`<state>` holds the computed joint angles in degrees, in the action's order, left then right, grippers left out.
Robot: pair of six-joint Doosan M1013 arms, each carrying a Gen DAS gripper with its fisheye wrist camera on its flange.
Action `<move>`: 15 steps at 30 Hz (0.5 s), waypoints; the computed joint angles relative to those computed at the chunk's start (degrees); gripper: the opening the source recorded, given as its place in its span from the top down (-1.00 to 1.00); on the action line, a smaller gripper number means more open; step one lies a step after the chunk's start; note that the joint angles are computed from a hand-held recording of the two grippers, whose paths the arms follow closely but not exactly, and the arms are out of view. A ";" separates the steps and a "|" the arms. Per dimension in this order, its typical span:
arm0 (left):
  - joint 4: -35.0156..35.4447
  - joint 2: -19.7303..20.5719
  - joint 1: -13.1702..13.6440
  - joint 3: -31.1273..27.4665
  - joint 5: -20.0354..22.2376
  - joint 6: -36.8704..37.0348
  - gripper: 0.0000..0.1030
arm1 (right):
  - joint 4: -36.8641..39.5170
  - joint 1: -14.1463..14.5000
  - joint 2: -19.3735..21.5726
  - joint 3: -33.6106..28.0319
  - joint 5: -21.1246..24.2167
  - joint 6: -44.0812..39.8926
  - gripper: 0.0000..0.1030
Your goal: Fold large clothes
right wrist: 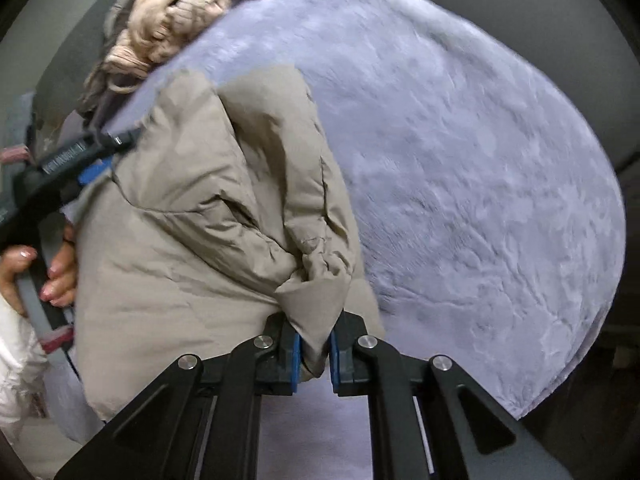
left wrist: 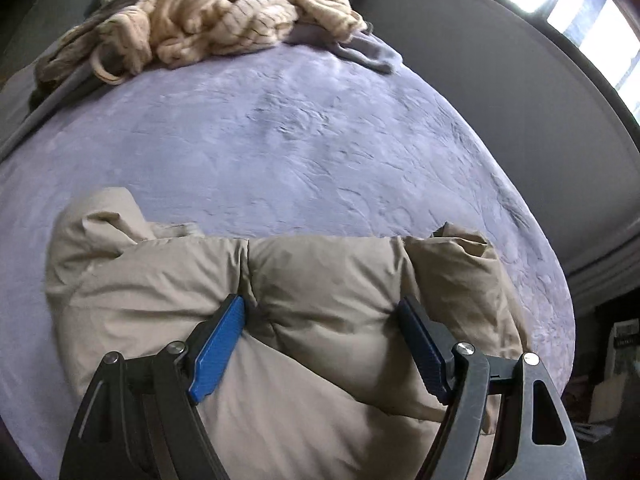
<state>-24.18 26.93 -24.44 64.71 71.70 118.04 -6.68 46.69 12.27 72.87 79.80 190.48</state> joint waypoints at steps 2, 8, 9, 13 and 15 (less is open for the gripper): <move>0.49 -0.15 -0.36 0.48 -0.28 0.27 -0.52 | 2.02 -0.27 -0.49 1.94 -2.07 -0.83 0.73; 1.16 0.22 -0.07 0.29 0.05 -0.30 -0.53 | 7.00 -1.99 -3.47 4.93 -7.41 -1.91 0.42; 1.00 0.46 -0.07 0.14 0.08 -0.54 -0.53 | 5.37 -1.81 -4.41 5.30 -8.27 -1.02 0.42; 0.73 0.45 -0.04 0.37 -0.24 -0.51 -0.53 | -3.96 -1.84 -6.59 4.48 -8.41 0.15 -0.15; 0.69 0.43 -0.04 0.43 -0.32 -0.42 -0.58 | -3.92 -4.31 -7.22 5.60 -13.04 -2.34 -0.16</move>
<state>-23.50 27.36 -24.48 65.14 71.37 117.63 -10.60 42.38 5.05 78.47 66.76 188.13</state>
